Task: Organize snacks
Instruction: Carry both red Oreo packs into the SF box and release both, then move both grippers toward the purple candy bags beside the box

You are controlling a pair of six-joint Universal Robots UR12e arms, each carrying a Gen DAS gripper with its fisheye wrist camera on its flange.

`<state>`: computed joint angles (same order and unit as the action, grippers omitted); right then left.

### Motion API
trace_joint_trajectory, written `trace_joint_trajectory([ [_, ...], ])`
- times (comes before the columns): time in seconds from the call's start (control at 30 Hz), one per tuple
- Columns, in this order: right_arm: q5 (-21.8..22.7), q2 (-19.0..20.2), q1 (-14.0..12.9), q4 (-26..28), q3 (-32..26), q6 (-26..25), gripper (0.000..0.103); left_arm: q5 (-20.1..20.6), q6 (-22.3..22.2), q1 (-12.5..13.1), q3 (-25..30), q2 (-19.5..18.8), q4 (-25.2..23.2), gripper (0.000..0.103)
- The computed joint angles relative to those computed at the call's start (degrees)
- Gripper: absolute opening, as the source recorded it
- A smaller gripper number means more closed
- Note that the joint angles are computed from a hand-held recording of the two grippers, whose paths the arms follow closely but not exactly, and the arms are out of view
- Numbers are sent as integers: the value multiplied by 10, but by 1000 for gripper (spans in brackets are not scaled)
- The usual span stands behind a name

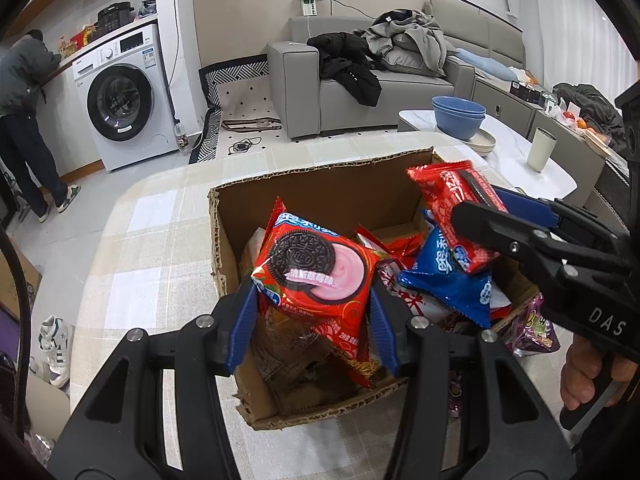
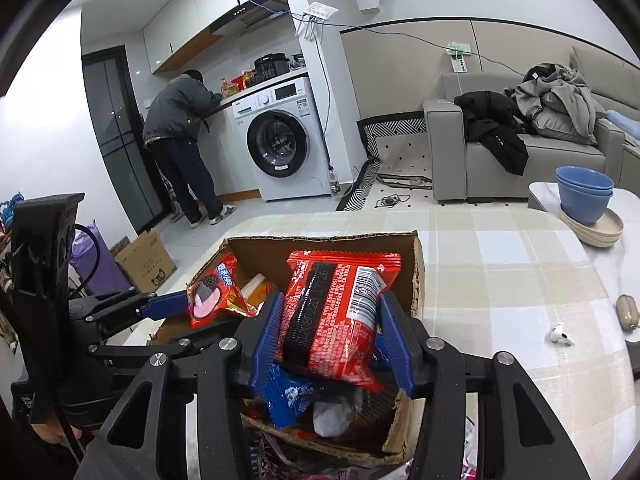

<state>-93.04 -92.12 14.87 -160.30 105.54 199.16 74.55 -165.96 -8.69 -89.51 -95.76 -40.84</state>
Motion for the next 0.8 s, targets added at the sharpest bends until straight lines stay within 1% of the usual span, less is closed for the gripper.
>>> trace_joint_trajectory([
  [0.1,-15,-7,4,0,3,-6,59,-8,-9,2,-7,3,5,49],
  [0.13,-20,-11,5,-5,7,-5,64,-12,-9,3,-9,4,6,49],
  [0.2,-23,-20,5,-13,16,-2,65,-16,-13,5,-13,7,12,51],
  [0.27,-24,-28,3,-10,22,0,66,-22,-19,8,-16,10,14,58],
  [0.3,-27,-32,3,-8,25,1,67,-24,-20,9,-17,13,13,64],
  [0.33,-28,-36,3,-5,29,3,70,-25,-21,9,-17,14,11,67],
  [0.37,-27,-40,2,-6,33,4,75,-27,-20,10,-18,17,11,73],
  [0.43,-16,-50,-2,-12,43,5,82,-29,-19,12,-23,24,16,82],
  [0.47,-14,-53,-3,-13,46,5,86,-29,-19,12,-26,27,17,82],
  [0.5,-15,-57,-3,-12,49,5,89,-31,-15,13,-27,31,13,82],
  [0.57,-19,-64,-2,-11,56,2,99,-28,-12,12,-26,36,2,89],
  [0.6,-22,-69,-2,-12,61,-1,101,-26,-12,11,-28,39,2,92],
  [0.63,-24,-73,-1,-13,66,-3,102,-26,-11,12,-32,43,3,101],
  [0.7,-28,-82,-1,-7,73,-5,102,-25,-15,13,-41,51,12,102],
  [0.8,-27,-92,-2,2,82,-5,102,-35,-18,16,-48,63,5,102],
])
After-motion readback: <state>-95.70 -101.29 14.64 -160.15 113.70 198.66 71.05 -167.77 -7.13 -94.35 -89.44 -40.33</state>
